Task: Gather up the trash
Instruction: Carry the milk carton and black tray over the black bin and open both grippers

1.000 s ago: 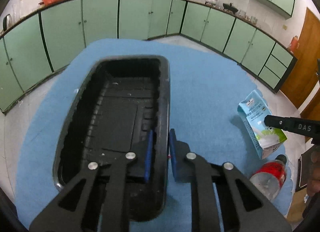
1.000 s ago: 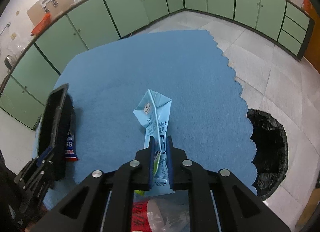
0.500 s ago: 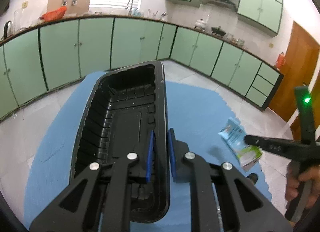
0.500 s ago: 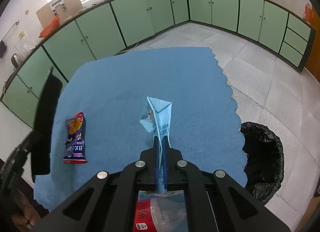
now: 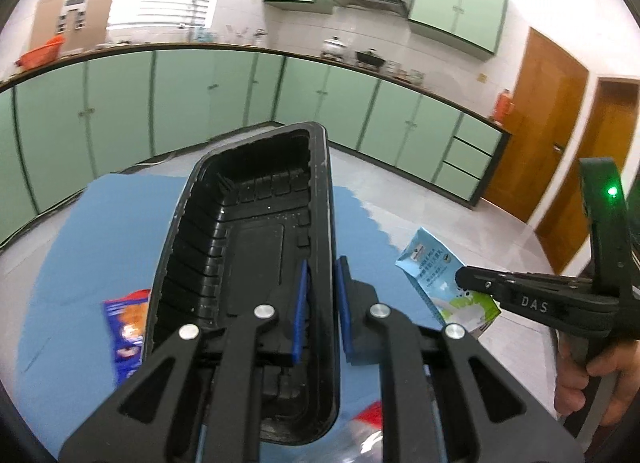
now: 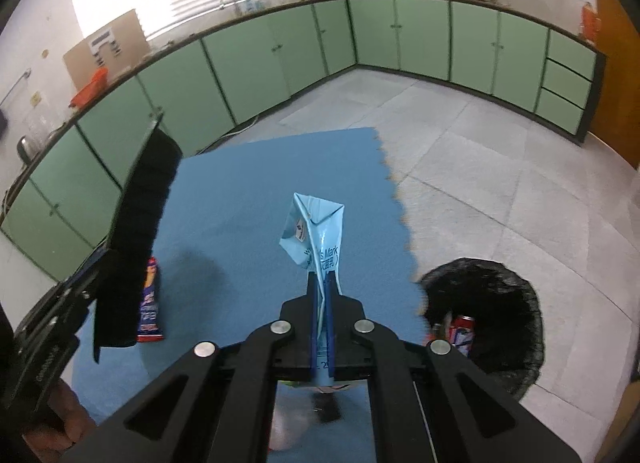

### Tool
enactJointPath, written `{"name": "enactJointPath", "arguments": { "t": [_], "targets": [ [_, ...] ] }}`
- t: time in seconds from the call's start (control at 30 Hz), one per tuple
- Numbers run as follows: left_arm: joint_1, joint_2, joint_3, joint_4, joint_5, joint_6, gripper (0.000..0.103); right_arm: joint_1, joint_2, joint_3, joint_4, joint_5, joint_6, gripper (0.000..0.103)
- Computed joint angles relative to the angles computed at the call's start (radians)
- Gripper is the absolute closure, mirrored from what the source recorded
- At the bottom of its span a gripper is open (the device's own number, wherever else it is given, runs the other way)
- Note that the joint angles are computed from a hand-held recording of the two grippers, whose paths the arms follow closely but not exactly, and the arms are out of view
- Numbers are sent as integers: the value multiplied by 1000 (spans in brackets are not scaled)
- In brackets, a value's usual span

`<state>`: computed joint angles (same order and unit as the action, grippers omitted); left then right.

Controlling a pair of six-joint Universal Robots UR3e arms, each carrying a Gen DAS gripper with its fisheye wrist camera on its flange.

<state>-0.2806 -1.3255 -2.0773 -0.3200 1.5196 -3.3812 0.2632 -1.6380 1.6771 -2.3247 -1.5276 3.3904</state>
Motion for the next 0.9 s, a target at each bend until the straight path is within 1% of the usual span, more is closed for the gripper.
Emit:
{"name": "enactJointPath", "arguments": {
  "t": [0.23,0.47,0.67,0.8,0.87,0.9],
  "targets": [
    [-155,-259,185,64,8,-42,90,-161,-185,130,57,19,-54,100],
    [-265,-492,398,78,-14,-57,90,-379,-370,262,134,90,-141,100],
    [-361,-739,697,13,-10,-51,90,-606,-542,326,269,177,-267,100],
    [-408,-880,905,-68,5,-32,90,-769,-641,337,375,249,-373,100],
    [-424,-914,957,-97,14,-24,90,-844,-679,344,422,285,-422,100],
    [-435,-949,1012,-127,22,-20,90,-873,-695,348,440,299,-442,100]
  ]
}}
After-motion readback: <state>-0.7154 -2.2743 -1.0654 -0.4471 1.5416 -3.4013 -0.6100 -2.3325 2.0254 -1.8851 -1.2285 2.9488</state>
